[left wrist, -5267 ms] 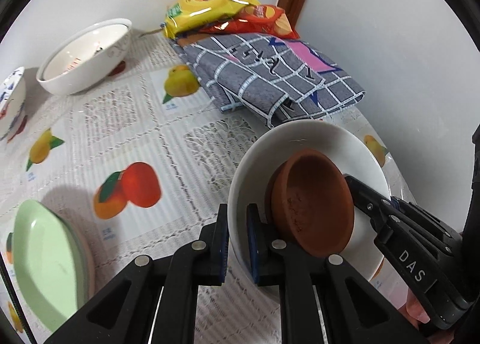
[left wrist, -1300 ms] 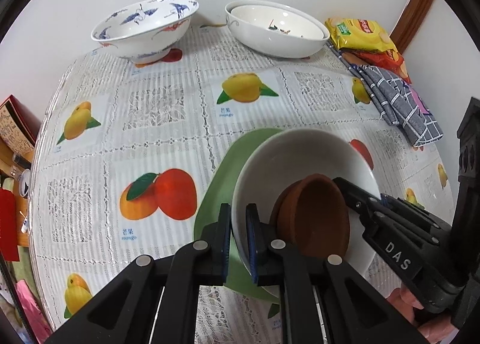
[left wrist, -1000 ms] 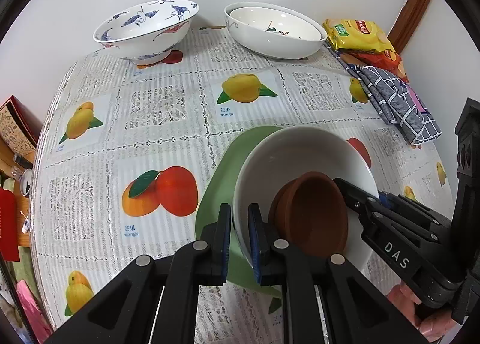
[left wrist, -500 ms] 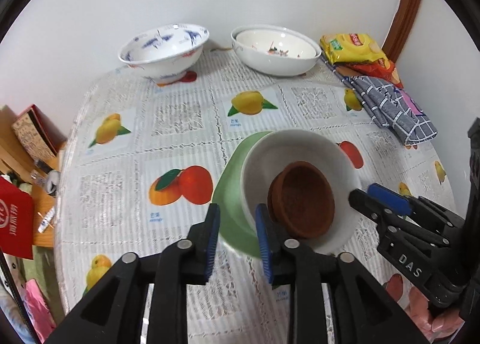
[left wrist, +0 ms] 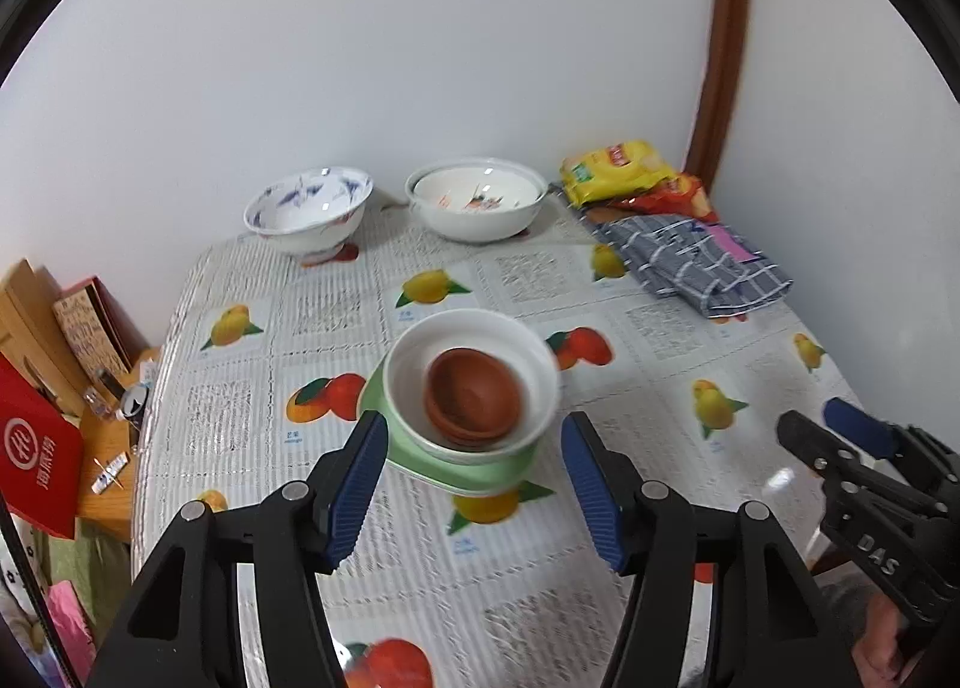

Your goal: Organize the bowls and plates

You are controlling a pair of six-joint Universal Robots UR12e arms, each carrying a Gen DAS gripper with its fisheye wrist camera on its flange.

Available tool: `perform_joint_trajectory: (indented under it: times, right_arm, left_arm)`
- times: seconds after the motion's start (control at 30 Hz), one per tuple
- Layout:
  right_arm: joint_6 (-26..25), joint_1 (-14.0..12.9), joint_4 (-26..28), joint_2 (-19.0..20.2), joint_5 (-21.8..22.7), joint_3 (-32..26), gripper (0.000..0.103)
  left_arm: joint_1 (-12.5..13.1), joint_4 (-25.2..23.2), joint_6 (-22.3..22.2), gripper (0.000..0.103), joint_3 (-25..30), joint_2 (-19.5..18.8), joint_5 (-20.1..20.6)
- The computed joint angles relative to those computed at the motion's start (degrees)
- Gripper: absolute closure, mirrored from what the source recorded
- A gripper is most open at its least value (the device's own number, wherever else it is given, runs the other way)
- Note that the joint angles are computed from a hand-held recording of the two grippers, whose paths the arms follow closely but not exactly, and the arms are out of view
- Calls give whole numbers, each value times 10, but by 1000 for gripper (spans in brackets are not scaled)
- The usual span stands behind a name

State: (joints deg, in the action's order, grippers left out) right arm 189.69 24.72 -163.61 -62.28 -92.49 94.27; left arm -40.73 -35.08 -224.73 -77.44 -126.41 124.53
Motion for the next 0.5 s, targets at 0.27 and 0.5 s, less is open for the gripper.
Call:
perform_joint_trajectory:
  times: [0.27, 0.5]
  right_arm:
    - [27, -2, -60, -63, -35, 74, 15]
    - [25, -1, -82, -81, -47, 99, 5]
  left_arm:
    - [-36, 10, -8, 24, 17, -4, 57]
    - [-49, -9, -23, 18, 24, -6, 82]
